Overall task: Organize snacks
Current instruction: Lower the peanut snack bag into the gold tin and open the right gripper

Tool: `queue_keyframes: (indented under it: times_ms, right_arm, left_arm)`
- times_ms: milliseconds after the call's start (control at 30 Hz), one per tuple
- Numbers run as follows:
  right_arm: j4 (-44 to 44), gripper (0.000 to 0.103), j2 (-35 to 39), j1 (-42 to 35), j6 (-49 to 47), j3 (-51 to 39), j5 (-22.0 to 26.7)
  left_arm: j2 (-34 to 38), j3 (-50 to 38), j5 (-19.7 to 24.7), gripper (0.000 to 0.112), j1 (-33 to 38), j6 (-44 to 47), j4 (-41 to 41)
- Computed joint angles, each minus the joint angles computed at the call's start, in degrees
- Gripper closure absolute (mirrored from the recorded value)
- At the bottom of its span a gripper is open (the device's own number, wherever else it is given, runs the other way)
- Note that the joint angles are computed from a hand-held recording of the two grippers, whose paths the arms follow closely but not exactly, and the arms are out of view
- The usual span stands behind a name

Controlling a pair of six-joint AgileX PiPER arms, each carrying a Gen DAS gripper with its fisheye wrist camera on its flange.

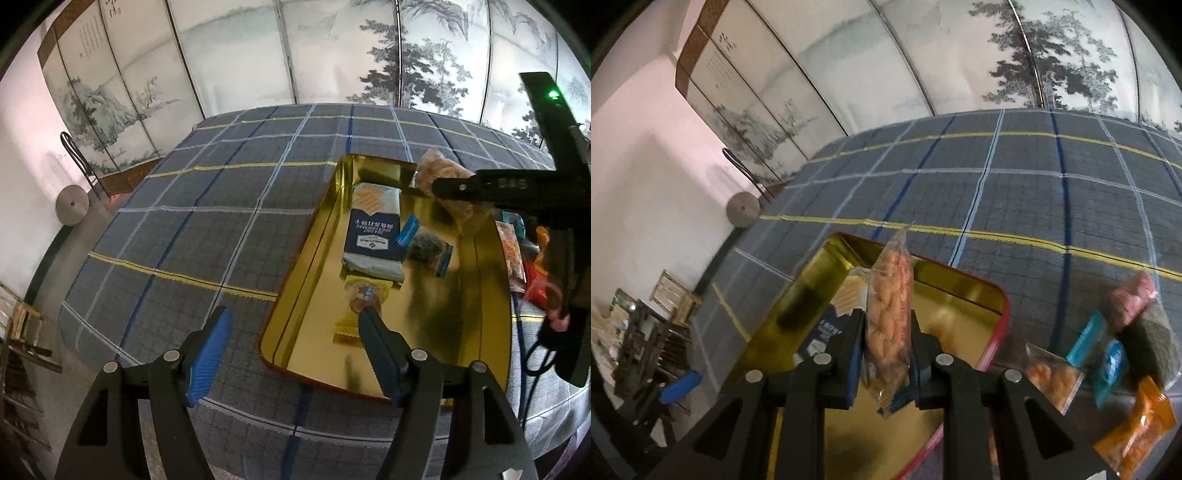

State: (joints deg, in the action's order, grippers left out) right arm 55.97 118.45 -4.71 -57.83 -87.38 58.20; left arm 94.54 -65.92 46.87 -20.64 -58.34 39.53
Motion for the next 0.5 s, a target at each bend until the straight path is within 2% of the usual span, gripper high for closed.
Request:
queue_keyframes:
  times_ms: [67, 133, 267, 367, 433, 500]
  right_arm:
    - [-1.8, 0.082, 0.1, 1.8, 0.4, 0.0, -2.6]
    - [-1.4, 0.08, 0.1, 2.2, -0.4, 0.3, -3.1]
    - [2.1, 0.074, -1.0, -1.6, -1.3, 1.0, 0.3]
    - [5.2, 0.073, -4.4, -9.3, -6.0, 5.5, 3.8]
    - [4.7, 0.065, -7.3, -15.0, -9.1, 9.6, 3.1]
    - [1.5, 0.046, -8.5, -21.2, -8.7, 11.5, 2.3]
  left_arm:
    - [0.2, 0.0, -0.3, 0.044, 0.4, 0.4, -0.6]
    - [0.4, 0.0, -0.6, 0.044, 0.8, 0.8, -1.1]
    - [0.5, -0.7, -0.5, 0.044, 1.1, 1.8, -2.1]
    - [-0.5, -0.2, -0.5, 0.044, 0.4, 0.7, -0.6]
    - [-1.0, -0.3, -0.4, 0.044, -0.2, 0.0, 0.2]
    - [-0.9, -0.8, -0.5, 0.043, -0.8, 0.1, 0.0]
